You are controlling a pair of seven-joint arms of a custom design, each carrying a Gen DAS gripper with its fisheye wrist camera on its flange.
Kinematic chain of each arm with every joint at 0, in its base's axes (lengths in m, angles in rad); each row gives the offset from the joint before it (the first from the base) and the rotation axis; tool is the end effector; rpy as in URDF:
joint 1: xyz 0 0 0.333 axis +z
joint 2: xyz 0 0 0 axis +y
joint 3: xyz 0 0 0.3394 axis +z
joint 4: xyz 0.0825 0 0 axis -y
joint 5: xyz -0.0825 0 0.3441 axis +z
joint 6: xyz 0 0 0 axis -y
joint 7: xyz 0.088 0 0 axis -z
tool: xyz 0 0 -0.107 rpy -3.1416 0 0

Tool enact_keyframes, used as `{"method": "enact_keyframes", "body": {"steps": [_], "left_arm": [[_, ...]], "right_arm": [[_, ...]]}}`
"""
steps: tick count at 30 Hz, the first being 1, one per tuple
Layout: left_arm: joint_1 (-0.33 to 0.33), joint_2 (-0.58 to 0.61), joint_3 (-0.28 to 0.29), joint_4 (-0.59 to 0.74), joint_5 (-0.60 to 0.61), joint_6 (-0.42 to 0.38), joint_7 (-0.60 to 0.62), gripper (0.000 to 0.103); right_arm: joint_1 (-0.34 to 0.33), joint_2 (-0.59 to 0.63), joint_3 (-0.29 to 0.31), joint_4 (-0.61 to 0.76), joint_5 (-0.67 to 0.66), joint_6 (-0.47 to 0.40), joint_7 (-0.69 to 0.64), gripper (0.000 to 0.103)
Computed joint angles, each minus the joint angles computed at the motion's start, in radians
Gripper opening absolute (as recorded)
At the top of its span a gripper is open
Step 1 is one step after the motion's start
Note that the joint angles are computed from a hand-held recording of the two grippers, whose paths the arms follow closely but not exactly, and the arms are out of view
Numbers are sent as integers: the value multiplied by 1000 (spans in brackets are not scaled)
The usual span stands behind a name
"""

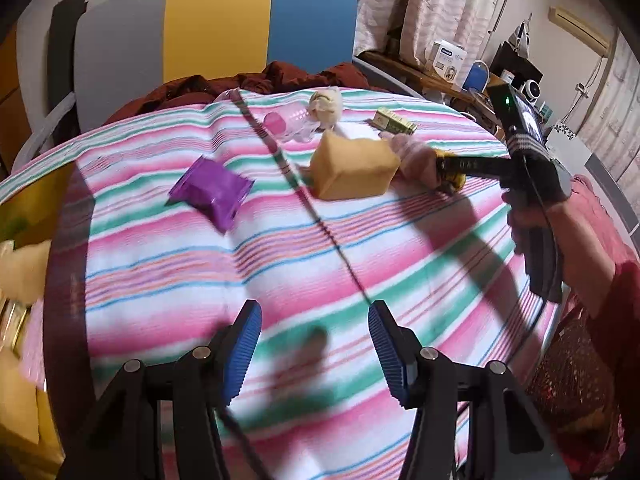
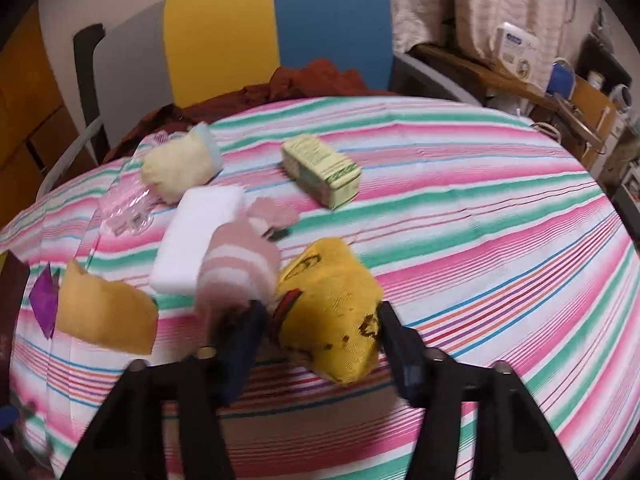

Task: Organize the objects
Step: 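Grasp the yellow sock with the right tool while the left grasps a yellow sponge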

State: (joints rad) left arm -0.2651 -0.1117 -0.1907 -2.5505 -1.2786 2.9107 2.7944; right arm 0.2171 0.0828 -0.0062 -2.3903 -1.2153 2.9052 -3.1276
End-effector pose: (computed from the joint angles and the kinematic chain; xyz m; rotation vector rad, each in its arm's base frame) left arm 0.4056 -0.1343 0.3872 -1.4639 2.4307 -0.9422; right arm 0.4595 0.1564 0.3607 -1.6465 2.0863 -0.6377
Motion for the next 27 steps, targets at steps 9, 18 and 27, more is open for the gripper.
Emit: {"method": "enact_keyframes", "body": {"steps": [9,18,27], "left_arm": [[-12,118,-41,127,97,35,-133,57],[-9,247,-82,283,247,-21,-347,73],[-79,327,-47,290,640,188,-714,76]], "right_arm": [[-39,-77,-6,-67,30,12,91,51],[-66,-95,17,-78,81,-18,55,50],[-74,-105,18,-74,30,-12,104,49]]}}
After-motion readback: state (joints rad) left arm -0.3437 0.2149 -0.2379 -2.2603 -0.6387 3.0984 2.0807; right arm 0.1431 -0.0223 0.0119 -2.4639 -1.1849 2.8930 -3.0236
